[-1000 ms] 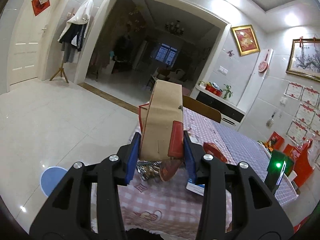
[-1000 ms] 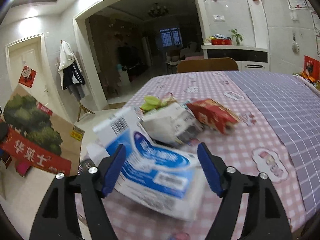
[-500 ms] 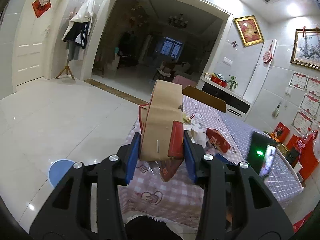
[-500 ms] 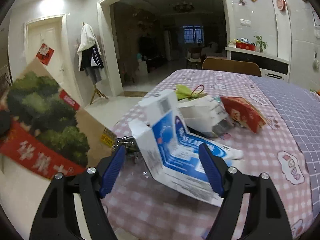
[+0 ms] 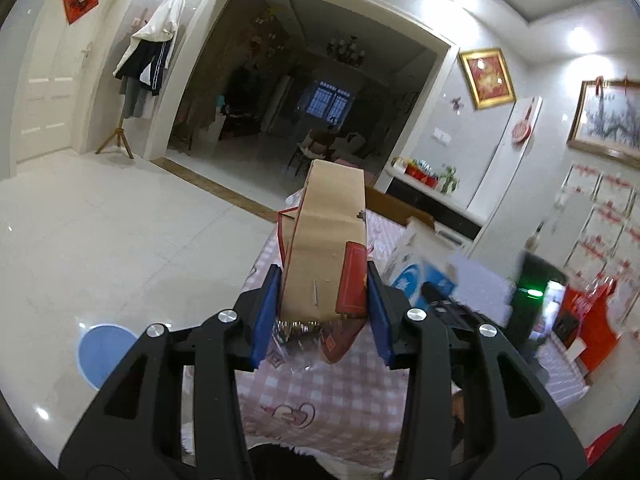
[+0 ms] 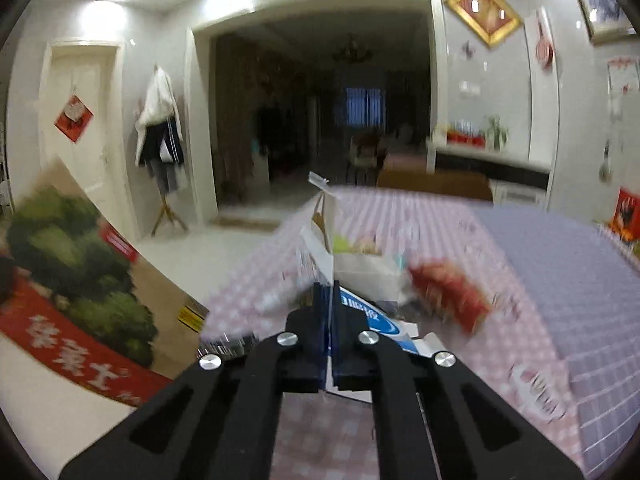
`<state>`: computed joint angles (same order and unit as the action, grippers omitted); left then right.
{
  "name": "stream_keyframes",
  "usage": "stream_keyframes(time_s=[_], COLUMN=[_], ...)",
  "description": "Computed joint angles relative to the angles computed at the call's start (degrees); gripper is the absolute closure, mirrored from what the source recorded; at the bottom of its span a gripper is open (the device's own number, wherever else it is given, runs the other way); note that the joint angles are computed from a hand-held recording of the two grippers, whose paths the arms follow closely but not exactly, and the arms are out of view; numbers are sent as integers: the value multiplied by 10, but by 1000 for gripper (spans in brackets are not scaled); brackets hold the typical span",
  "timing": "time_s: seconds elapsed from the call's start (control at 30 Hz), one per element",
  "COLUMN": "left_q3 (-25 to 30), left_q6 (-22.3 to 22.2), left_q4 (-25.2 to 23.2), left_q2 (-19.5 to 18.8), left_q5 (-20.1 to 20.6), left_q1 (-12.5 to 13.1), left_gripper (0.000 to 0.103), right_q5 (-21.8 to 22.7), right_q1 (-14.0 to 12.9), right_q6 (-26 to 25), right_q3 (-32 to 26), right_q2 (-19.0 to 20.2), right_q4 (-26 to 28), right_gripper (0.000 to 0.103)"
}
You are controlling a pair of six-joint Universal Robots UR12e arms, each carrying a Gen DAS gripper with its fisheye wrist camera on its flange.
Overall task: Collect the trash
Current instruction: 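Lift the brown box with the left tool while the right tool grasps the white-blue milk carton, then carry both items over the blue bucket and open both tools to drop them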
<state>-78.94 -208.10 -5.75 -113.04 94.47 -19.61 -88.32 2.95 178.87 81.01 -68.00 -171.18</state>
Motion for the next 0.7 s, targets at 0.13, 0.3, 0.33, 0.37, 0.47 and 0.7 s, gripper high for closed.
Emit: stream_keyframes(time_s=[0.13, 0.3, 0.33, 0.37, 0.47, 0.7], left_q3=[-23, -67, -76, -83, -110, -151], left_q6=[-25, -58, -62, -66, -88, -147], left_q4=[32, 48, 48, 43, 21, -71], left_q2=[15, 42, 47, 51, 65, 69], left_q5=[7, 63, 71, 83, 113, 126], left_q1=[19, 43, 46, 50, 66, 115], left_gripper=[63, 63, 63, 63, 63, 63], right_q5=[19, 131, 162, 190, 275, 344], right_q1=[14, 34, 39, 42, 56, 100], right_q6=[-34, -33, -32, -28, -23, -62], right_q3=[-1, -27, -38, -47, -87, -193], right_q2=[-4, 7, 13, 18, 46, 134], right_q4=[-73, -101, -90, -75, -8, 221], right_gripper=[100, 100, 100, 100, 100, 100])
